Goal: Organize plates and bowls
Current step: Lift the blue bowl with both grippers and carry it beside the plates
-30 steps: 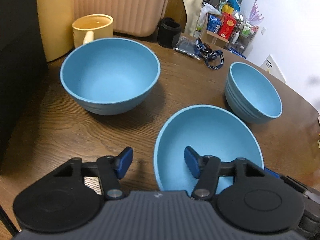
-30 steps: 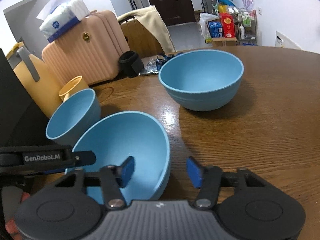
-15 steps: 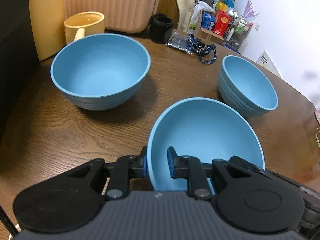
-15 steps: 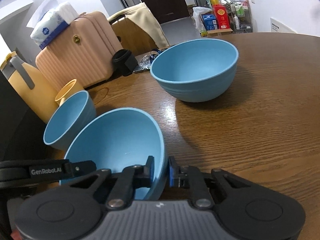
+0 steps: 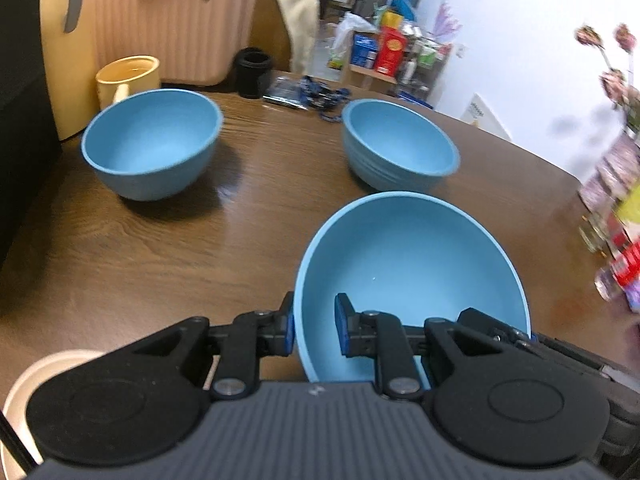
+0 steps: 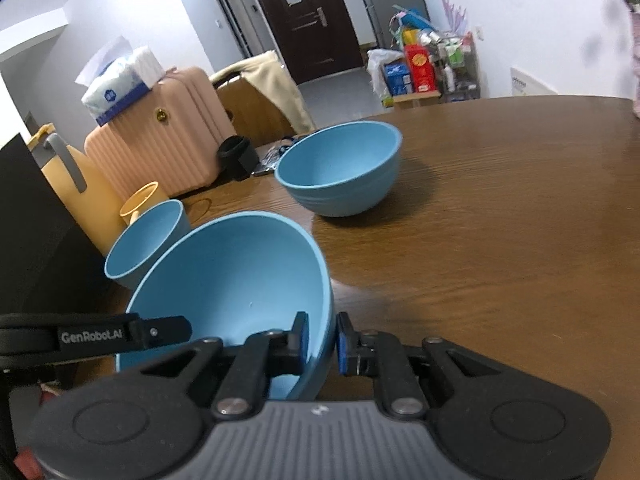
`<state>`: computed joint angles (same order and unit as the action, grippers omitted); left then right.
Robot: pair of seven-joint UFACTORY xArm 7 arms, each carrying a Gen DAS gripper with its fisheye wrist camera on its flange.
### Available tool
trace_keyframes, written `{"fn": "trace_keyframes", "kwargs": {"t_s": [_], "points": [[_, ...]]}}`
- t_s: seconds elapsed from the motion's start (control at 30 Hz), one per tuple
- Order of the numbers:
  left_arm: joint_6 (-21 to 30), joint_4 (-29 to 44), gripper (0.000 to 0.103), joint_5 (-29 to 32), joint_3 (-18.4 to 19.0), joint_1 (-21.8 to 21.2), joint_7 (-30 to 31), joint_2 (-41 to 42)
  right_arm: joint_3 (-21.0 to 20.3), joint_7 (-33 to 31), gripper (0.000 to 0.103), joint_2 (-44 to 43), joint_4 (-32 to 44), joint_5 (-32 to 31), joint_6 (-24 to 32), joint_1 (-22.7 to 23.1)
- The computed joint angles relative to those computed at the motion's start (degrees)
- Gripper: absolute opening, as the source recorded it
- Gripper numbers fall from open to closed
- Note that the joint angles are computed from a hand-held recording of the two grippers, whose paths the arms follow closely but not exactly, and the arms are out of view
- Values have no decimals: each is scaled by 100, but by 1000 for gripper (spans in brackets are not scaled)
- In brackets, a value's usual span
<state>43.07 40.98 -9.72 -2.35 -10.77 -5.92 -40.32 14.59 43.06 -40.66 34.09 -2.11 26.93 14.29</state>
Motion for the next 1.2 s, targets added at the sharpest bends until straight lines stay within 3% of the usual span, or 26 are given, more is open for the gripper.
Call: {"fn": "trace_keyframes", "kwargs": {"t_s": [0.3, 0.57, 0.93, 1.2], "points": [[488, -649, 20, -165, -398, -489, -335, -1182, -33, 64, 14, -1929, -737, 70, 1281, 126], [793, -993, 20, -157, -655, -832, -641, -1684, -13, 51, 14, -3122, -1228, 282, 2185, 284], [943, -1138, 20, -78, -801, -1118, -781, -1769, -130, 34, 14, -3948, -1626, 543, 2734, 325], [954, -1124, 20, 10, -888, -1155, -946, -1661, -222, -27, 14, -4083, -1802, 702, 2705, 302]]}}
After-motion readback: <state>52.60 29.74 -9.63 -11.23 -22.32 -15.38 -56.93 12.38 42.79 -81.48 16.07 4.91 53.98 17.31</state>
